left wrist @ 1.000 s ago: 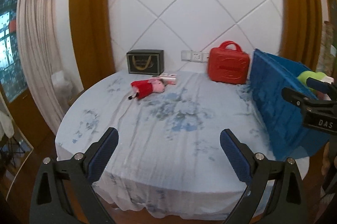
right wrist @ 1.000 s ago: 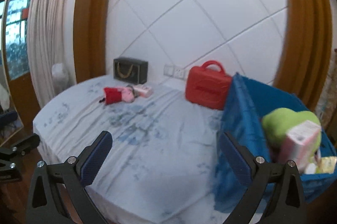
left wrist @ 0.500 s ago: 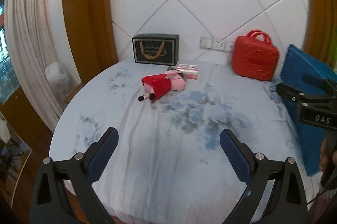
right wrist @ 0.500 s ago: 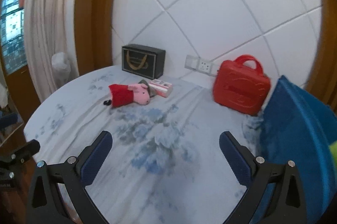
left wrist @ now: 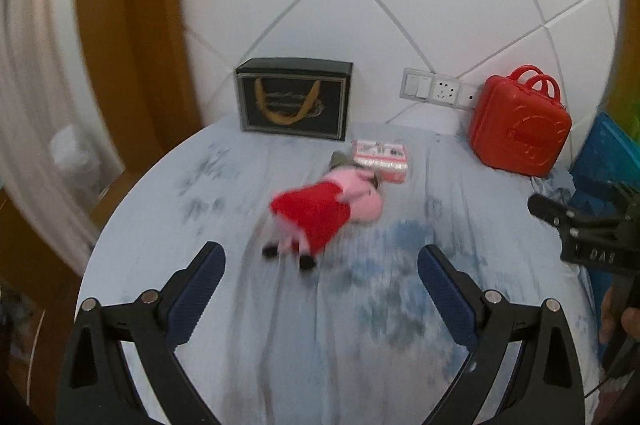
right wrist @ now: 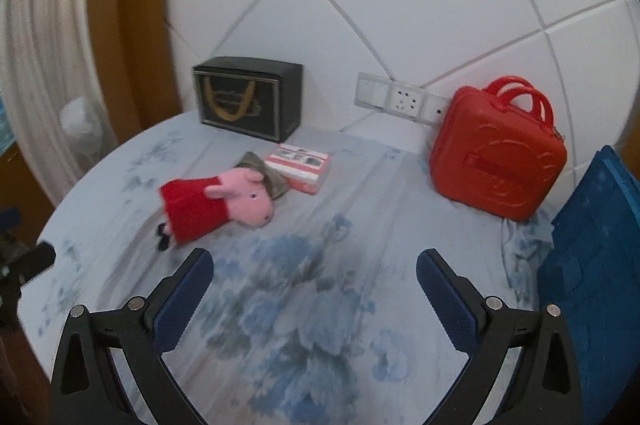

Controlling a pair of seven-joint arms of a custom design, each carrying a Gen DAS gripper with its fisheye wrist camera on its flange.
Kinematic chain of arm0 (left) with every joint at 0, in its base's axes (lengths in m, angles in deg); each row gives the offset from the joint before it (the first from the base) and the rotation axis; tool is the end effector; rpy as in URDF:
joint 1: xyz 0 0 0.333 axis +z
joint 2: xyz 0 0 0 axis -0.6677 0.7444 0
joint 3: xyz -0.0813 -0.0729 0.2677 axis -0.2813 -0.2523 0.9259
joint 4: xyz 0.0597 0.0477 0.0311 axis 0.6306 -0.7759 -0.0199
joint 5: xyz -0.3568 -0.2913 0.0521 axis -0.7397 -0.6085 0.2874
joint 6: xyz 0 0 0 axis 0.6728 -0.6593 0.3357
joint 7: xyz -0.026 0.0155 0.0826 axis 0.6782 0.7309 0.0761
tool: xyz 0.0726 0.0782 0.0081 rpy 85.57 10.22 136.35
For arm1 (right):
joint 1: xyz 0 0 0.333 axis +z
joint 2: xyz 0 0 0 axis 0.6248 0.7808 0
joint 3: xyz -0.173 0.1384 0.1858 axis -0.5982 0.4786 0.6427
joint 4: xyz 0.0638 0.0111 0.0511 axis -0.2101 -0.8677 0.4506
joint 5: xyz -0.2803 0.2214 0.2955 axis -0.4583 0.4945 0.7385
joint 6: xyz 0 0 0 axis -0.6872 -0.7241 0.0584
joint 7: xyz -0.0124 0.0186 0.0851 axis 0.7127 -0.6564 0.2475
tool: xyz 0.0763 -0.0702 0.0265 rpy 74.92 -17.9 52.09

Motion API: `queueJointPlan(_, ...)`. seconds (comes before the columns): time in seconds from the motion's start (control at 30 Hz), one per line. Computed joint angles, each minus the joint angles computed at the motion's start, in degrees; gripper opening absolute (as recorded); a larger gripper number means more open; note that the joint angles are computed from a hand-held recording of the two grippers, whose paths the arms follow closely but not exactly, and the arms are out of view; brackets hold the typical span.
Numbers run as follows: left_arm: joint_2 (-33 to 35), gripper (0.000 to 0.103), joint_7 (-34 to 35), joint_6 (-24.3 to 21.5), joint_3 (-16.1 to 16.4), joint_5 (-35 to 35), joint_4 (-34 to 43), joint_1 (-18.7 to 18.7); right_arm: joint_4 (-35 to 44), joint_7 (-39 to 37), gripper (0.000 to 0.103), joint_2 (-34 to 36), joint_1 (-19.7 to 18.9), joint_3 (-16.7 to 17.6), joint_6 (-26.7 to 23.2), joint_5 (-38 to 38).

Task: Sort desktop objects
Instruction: 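Grasp the grey-beige case with the left gripper while the right grasps the pink tissue pack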

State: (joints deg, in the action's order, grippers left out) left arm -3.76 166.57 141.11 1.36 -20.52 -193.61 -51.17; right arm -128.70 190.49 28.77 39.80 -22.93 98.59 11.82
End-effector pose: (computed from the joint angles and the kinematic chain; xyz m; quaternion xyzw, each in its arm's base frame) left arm 0.5210 -0.1022 0.4904 -0.6013 0.6925 -0.3080 0.2531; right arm 0.5299 0.1583 0.4687 -0.6693 0.6304 -0.2979 0.2568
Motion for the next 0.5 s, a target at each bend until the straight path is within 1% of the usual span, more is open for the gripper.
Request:
queueJointPlan(0.03, 3.21, 0.098, 1.04, -0.34, 0.30, -0.25, 3.00, -0.05, 2.78, 2.10, 0.103, 2.79, -1.78, 1.41, -1.33, -1.91)
queueJointPlan(0.07, 6.60, 0.098, 2.50, -0.13, 0.35, -1.12, 6.00, 0.13, 5.01, 3.25, 0.103, 5.18, -2.17, 1.52, -2.12, -3.33)
queueJointPlan(0.1, 11.35, 0.098, 5.15, -0.49, 1.24, -3.39, 10.48, -0.46, 8.07, 4.33, 0.103, 8.48, -2.26, 1.27, -3.12, -4.52)
queueJointPlan(0.13, 14.35, 0.098, 7.08, -0.92, 1.47, -5.33, 13.45, -0.57, 10.84, 4.61, 0.103, 11.46, -1.83, 0.59, -3.97, -4.63)
queueJointPlan(0.17, 18.76, 0.098, 9.08, -2.05, 1.68, -7.34, 17.97, -0.61, 13.04, 4.10, 0.103, 13.91, -1.07, -0.35, -4.25, -3.68)
queueJointPlan(0.23, 25.84, 0.098, 9.30, -4.65, 0.69, -7.74, 25.44, 0.66, 19.14, 1.42, 0.103, 20.42, 0.53, -2.31, -4.68, -0.09)
queueJointPlan(0.27, 29.69, 0.098, 10.64, -5.85, 0.08, -8.70, 29.56, 1.45, 21.77, 0.77, 0.103, 23.00, 1.21, -3.02, -5.18, 0.63)
queueJointPlan(0.3, 34.63, 0.098, 9.85, -6.78, -0.43, -7.70, 34.57, 2.09, 26.08, 0.07, 0.103, 26.97, 1.88, -3.70, -6.26, 1.24)
queueJointPlan(0.4, 45.84, 0.098, 8.93, -13.94, -0.67, -6.61, 47.90, 2.39, 39.59, -3.88, 0.103, 38.90, 3.61, -5.20, -9.38, 4.78)
queueJointPlan(0.43, 50.31, 0.098, 7.47, -15.41, -1.26, -5.08, 52.91, 2.81, 43.92, -5.08, 0.103, 42.47, 4.26, -5.69, -10.87, 5.60)
queueJointPlan(0.47, 54.46, 0.098, 6.38, -17.48, -1.39, -3.01, 57.91, 2.81, 48.92, -6.64, 0.103, 46.86, 5.86, -7.39, -11.55, 6.66)
queueJointPlan(0.5, 58.57, 0.098, 4.11, -19.37, -0.61, -0.29, 62.91, 1.97, 53.53, -7.29, 0.103, 50.36, 5.81, -7.09, -13.95, 6.50)
